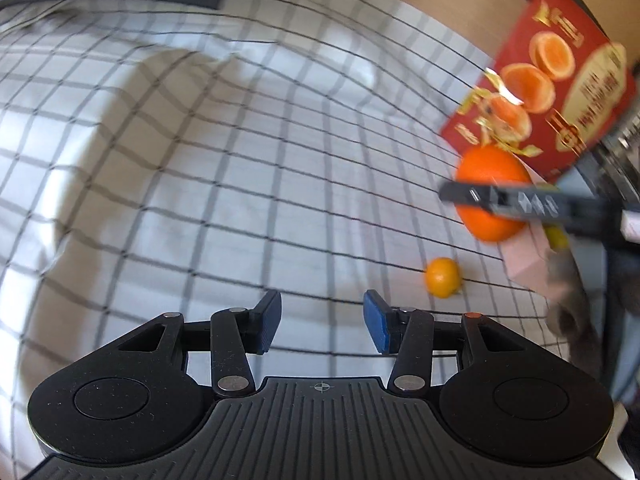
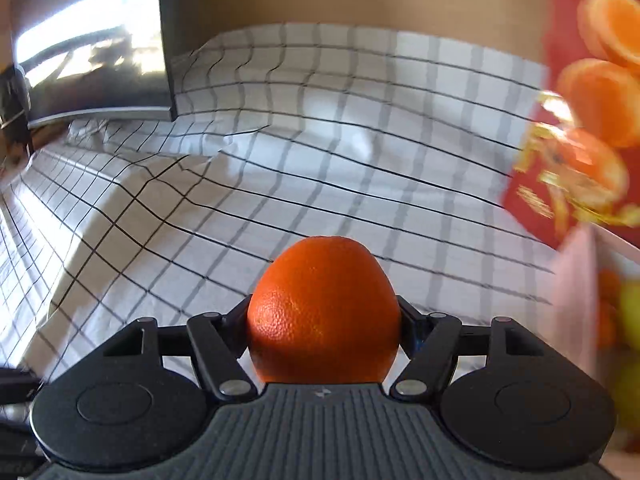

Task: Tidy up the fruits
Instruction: 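Grasp the small tangerine with the left tool while the right tool holds the large orange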

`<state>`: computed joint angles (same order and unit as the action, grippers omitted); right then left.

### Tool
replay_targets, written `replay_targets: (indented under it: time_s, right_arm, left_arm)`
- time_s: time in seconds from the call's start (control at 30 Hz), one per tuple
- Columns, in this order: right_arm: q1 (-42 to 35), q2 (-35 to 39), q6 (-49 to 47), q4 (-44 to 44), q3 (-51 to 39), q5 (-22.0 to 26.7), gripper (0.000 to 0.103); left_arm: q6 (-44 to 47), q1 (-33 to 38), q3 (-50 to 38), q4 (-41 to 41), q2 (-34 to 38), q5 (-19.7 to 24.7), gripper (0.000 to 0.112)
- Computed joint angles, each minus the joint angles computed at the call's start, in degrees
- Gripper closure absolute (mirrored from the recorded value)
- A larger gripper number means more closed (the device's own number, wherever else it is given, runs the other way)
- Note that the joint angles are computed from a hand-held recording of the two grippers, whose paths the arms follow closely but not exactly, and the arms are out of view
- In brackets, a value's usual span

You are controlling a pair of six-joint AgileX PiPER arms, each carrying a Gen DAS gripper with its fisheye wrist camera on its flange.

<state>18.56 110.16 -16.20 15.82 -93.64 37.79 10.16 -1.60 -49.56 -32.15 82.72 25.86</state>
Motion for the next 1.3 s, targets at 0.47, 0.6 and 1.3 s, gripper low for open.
replay_targets:
  time_s: [0.47, 0.6, 1.3]
  right_arm:
    - [-7.93, -20.19, 11.12, -9.81, 33.84, -9.54, 0.034]
    - [-7.93, -22.09, 16.54, -13.78, 38.77, -13.91, 0.033]
    - [-4.67, -26.65, 43.86, -35.95, 48.93, -22.48, 0.009]
  left_arm:
    - [6.22, -10.37, -8.59, 0.53, 7.84, -0.37, 0.062]
    - [-2.39, -14.35, -13.82, 11.09, 10.96, -0.06, 0.062]
    - [-7.14, -15.65, -22.4, 13.77, 19.93, 3.71, 0.073]
